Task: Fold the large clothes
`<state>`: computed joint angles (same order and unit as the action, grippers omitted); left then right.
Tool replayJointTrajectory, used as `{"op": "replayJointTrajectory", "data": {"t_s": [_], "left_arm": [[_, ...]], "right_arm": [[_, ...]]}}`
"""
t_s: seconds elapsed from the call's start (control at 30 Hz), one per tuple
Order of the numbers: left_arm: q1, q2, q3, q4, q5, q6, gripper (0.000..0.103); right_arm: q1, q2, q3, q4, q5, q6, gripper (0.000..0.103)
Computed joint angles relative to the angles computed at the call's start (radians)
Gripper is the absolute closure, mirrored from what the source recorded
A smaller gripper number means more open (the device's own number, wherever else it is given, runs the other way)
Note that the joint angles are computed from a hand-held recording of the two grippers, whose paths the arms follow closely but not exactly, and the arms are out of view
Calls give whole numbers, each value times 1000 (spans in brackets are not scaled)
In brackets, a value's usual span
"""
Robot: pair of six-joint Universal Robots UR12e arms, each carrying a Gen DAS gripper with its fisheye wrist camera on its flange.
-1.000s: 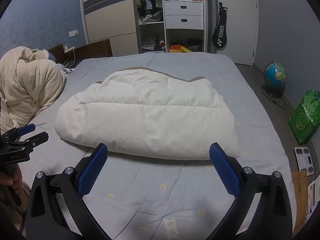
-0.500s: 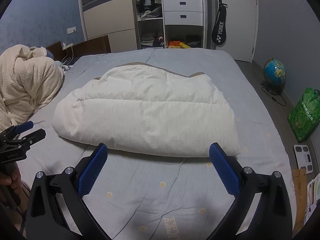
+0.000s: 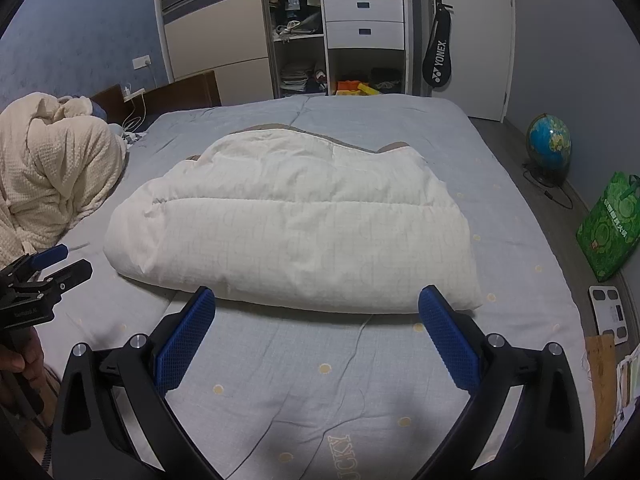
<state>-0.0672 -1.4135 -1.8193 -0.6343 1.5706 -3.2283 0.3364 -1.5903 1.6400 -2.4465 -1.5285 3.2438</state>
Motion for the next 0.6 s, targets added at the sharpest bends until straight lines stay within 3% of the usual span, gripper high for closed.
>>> {"op": "replayJointTrajectory", "data": {"t_s": [0.6], "left_arm": [[1, 1, -5, 17, -12, -2, 7]], "right_arm": [[2, 0, 0, -1, -2, 2, 6]]}}
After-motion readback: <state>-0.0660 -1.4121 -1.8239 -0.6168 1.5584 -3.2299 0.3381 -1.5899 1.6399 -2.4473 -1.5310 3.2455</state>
